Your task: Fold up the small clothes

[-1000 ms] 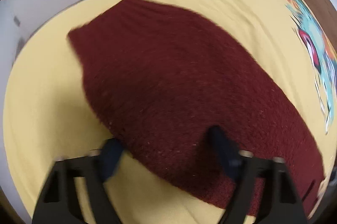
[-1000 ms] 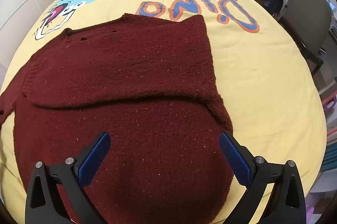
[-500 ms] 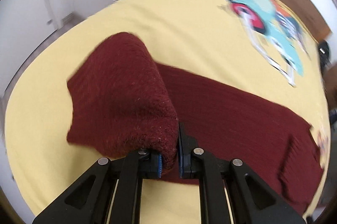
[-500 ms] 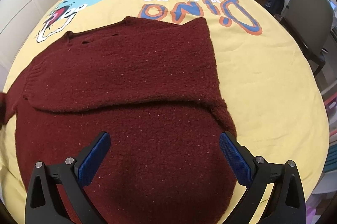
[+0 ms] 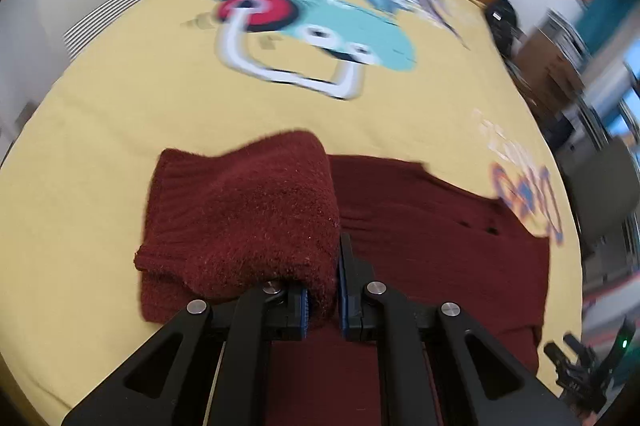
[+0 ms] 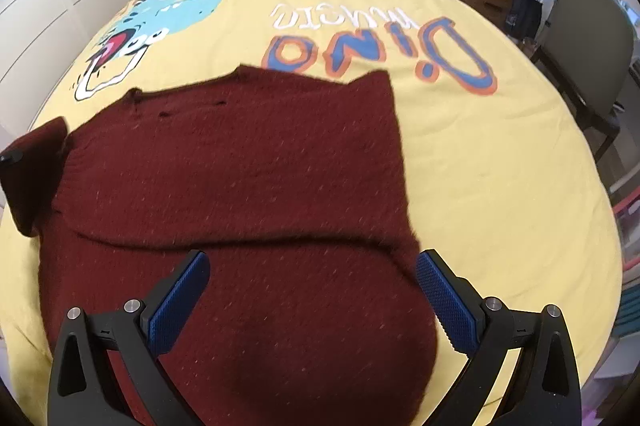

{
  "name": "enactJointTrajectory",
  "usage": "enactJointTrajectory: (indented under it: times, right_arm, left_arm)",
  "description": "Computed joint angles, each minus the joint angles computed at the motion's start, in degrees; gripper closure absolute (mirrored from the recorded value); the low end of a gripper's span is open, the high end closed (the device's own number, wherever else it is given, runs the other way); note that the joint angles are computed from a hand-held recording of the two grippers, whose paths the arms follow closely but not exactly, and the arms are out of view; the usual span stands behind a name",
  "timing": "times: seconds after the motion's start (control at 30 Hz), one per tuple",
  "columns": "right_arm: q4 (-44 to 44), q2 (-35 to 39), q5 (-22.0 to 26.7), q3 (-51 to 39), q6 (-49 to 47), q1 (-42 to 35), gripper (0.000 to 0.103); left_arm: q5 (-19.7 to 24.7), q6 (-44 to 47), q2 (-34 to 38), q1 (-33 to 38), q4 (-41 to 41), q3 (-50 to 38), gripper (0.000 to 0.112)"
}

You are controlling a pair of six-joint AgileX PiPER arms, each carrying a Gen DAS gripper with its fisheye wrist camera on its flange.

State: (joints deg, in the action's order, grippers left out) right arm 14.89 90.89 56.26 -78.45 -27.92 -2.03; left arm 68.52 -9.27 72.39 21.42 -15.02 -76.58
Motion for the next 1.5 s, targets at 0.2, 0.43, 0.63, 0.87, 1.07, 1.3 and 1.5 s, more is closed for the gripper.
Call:
enactJointTrajectory:
  times: [0.2, 0.43, 0.63, 0.87, 1.07, 1.3, 1.5]
  right_arm:
    - [-0.4, 2.4, 2.1, -6.0, -0.9, -1.3, 0.001]
    - [0.9, 3.6, 3.5, -8.7, -2.0, -4.6, 0.001]
    - [1.5, 3.6, 3.3, -5.5, -3.4, -6.4, 0.001]
    - [1.5, 3.6, 2.0, -0.5, -3.9, -6.8, 0.001]
    - [1.7, 3.5, 1.4, 1.6, -4.0, -7.3, 0.001]
    - [2.2, 2.7, 1.6, 1.9, -4.3, -7.4, 0.001]
    - [2.7, 1.5, 2.4, 1.5, -4.7, -7.7, 0.001]
  left_arm:
    - [-2.2, -9.8, 7.2, -16.7, 5.8, -7.3, 0.104]
    - [-3.0, -16.9, 15.2, -30.8, 11.1, -14.8, 0.104]
    - [-6.5, -20.5, 19.0, -36.8, 13.2, -11.2, 0.104]
    - [-9.4, -20.0, 22.9, -38.5, 14.5, -4.9, 0.100]
    - [-11.8, -19.9, 23.9, -39.0, 15.3, -3.2, 0.097]
    - [-5.5, -19.3, 25.3, -39.4, 15.0, -8.1, 0.043]
    - [-2.8, -15.6, 21.9, -39.0, 12.6, -7.4, 0.018]
